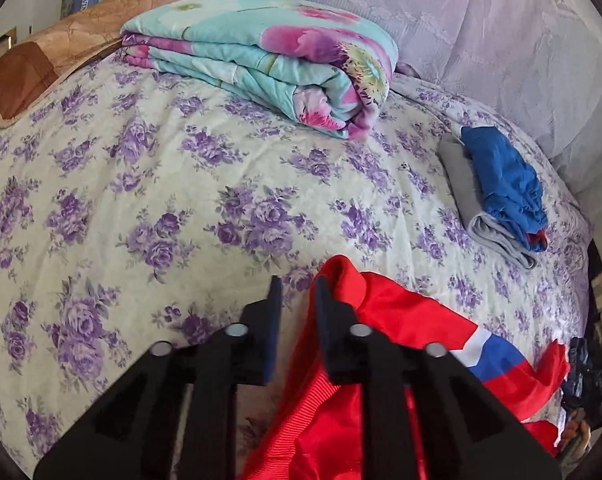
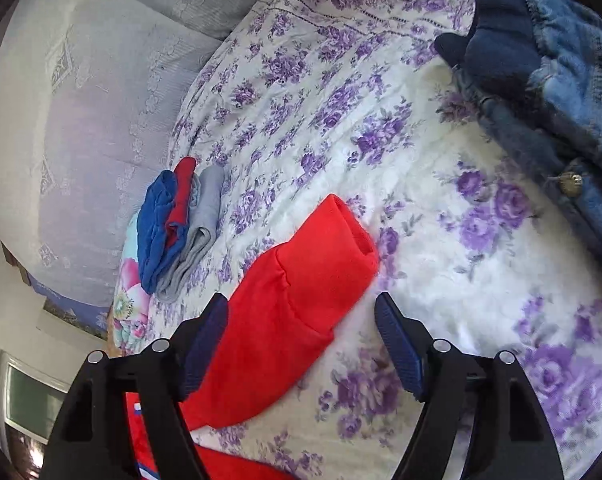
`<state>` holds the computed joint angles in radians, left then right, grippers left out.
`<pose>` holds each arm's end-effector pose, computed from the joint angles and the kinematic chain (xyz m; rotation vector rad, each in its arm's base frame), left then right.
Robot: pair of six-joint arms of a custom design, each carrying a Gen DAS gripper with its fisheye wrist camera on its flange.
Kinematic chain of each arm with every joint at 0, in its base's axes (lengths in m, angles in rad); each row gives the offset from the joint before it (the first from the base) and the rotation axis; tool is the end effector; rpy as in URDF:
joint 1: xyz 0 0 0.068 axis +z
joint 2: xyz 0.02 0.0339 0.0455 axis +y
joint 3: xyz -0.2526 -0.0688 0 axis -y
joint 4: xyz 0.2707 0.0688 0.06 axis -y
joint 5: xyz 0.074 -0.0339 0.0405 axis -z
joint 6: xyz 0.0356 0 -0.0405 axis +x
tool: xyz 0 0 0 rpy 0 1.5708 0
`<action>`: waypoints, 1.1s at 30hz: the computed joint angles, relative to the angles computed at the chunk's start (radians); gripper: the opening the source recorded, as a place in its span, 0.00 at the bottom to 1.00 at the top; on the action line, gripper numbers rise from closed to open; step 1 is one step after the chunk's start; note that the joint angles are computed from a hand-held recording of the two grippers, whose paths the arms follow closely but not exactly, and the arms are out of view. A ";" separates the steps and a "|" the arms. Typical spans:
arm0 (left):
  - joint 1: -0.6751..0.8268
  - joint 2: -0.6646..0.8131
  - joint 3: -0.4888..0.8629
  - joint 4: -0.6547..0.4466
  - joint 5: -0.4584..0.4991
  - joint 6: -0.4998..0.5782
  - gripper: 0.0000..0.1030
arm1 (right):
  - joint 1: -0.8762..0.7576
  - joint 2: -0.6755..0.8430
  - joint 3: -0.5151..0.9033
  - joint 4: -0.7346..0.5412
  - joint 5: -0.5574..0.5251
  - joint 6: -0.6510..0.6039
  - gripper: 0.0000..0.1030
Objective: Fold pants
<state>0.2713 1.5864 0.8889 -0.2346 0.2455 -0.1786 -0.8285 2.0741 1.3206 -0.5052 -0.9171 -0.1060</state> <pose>0.3247 0.0813 0.1510 -0.4547 2.4408 -0.2677 0.2978 -0.2828 0.1023 0.6533 2.2403 0.8605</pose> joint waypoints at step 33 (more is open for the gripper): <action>-0.072 0.119 0.090 -0.036 0.092 0.021 0.65 | -0.077 0.054 0.080 -0.088 0.071 -0.182 0.23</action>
